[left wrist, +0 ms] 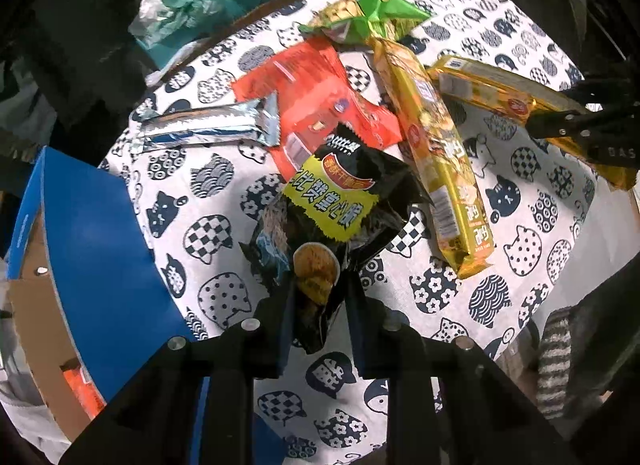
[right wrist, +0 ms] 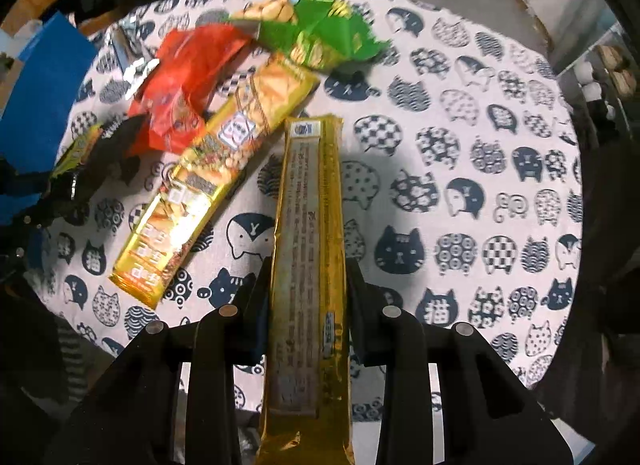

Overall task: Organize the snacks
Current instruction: 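Carry the black-and-yellow packet and gold bar over the box while both grippers release them inside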

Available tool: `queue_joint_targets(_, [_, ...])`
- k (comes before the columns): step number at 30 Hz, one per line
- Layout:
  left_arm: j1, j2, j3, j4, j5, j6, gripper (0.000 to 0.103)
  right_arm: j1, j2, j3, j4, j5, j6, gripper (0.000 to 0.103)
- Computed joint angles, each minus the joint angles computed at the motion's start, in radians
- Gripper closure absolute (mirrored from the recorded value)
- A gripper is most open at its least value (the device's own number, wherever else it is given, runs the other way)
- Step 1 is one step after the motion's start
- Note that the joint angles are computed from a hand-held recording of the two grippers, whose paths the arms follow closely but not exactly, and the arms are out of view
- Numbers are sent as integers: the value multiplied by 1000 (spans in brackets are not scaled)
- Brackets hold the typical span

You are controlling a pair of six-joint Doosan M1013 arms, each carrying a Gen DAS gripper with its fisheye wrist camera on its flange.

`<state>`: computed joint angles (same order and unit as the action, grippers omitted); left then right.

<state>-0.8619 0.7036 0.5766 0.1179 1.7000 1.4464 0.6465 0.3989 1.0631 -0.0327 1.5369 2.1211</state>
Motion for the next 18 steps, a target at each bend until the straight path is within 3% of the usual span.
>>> queue_joint_targets(3, [-1, -22, 24, 5, -19, -14, 86, 10, -4, -21, -22, -2, 18, 72])
queue_joint_targets(9, [-4, -30, 13, 37, -41, -45, 88, 37, -2, -68, -97, -1, 8, 72])
queue_joint_targets(11, [2, -27, 5, 37, -49, -47, 95, 32, -3, -71, -118, -17, -5, 72])
queue_joint_targets(18, [11, -45, 7, 29, -81, -66, 97, 45, 7, -115, -163, -49, -15, 72])
